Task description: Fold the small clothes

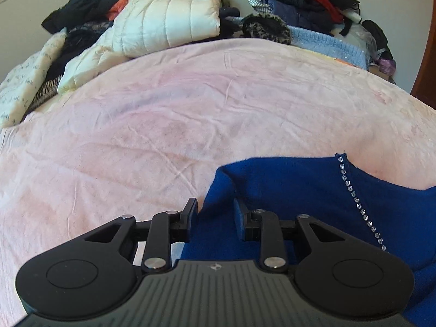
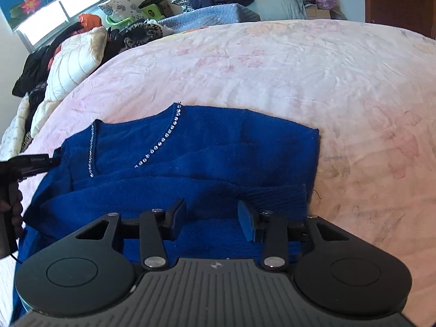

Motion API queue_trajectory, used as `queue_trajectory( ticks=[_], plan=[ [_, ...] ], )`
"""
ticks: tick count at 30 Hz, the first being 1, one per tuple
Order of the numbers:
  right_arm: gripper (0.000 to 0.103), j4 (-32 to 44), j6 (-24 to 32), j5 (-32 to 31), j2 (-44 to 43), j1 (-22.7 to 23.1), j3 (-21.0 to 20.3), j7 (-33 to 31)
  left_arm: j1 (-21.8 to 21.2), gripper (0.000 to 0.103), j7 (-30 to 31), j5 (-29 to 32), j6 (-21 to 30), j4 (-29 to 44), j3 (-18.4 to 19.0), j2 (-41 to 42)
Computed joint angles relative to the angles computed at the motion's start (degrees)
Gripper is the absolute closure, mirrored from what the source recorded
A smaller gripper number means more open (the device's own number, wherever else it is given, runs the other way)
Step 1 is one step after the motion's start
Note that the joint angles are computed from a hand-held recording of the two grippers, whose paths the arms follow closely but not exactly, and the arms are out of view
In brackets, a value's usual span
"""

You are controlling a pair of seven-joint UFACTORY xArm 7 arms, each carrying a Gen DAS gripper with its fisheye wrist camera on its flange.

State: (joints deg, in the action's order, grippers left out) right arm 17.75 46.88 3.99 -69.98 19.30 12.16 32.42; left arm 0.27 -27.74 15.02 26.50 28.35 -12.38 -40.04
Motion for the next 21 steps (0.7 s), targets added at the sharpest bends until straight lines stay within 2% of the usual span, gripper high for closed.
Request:
queue_trajectory(
  ticks=[1,2,3,6,9,10,12,14,16,17,18,19,20,21],
  plan=[
    [0.065,0.14,0.16,-0.90,0.39,-0.06,0.82,-0.58,0.70,0.077,0.13,1.25,-0.47,0.15,-0.89,0.38],
    [0.072,0.24,0.36,-1.66,0.58,-0.40,1.45,-0.70,0.44,0.084,0.65,1.59,-0.66,0.31,-0.90,0.60],
    [0.083,0.39,0.98,-2.18,0.44,-0.90,1.78,-0.40,-1.08,0.098,1.91,0.68,-0.76,0.63,0.25,1.06],
    [0.099,-1.13,1.99,-1.80,-2.51,-1.07,-1.01,-0.65,-0.96,0.100,2.09,0.52,-2.01,0.33,0.51,0.21],
    [0.101,-4.29,1.45,0.49,-7.22,-0.83,-4.22,-1.22,0.01,0.100,1.24,-1.38,-3.47,-0.28,2.25,-0.96],
    [0.101,-4.86,1.04,0.93,-7.84,-0.84,-4.31,-1.43,-0.75,0.100,2.13,-2.63,-3.03,-0.02,3.70,-0.52],
    [0.101,-4.71,0.64,1.32,-7.31,-0.96,-3.92,-1.89,-0.54,0.100,2.33,-3.59,-1.51,0.51,3.73,0.20],
    [0.100,-4.33,0.54,1.64,-6.66,-1.04,-3.90,-2.33,-3.69,0.099,5.63,-6.03,-2.44,-0.32,6.64,-0.16],
    [0.091,-3.88,0.49,3.47,-6.57,-0.10,-7.23,-3.94,-7.52,0.096,9.83,-9.73,-1.87,-0.61,10.07,-1.57],
    [0.076,-3.80,-0.06,5.02,-7.02,0.39,-9.45,-4.92,-9.53,0.094,12.43,-11.75,-1.36,-0.59,12.00,-2.59],
    [0.062,-3.75,-1.16,6.43,-7.57,0.47,-11.32,-5.92,-10.51,0.085,14.15,-13.28,-1.16,-0.52,12.90,-3.60],
    [0.057,-3.43,-2.53,6.87,-7.56,-0.13,-12.15,-7.19,-10.45,0.070,15.12,-14.08,-1.82,-0.62,12.83,-4.63],
    [0.049,-2.64,-4.02,6.23,-6.57,-1.16,-12.21,-9.01,-9.51,0.061,15.52,-14.08,-3.63,-0.97,11.80,-5.46],
    [0.042,-1.27,-5.46,4.45,-4.16,-2.66,-11.75,-11.46,-8.00,0.040,15.74,-13.20,-6.66,-1.25,10.02,-5.79]
  ],
)
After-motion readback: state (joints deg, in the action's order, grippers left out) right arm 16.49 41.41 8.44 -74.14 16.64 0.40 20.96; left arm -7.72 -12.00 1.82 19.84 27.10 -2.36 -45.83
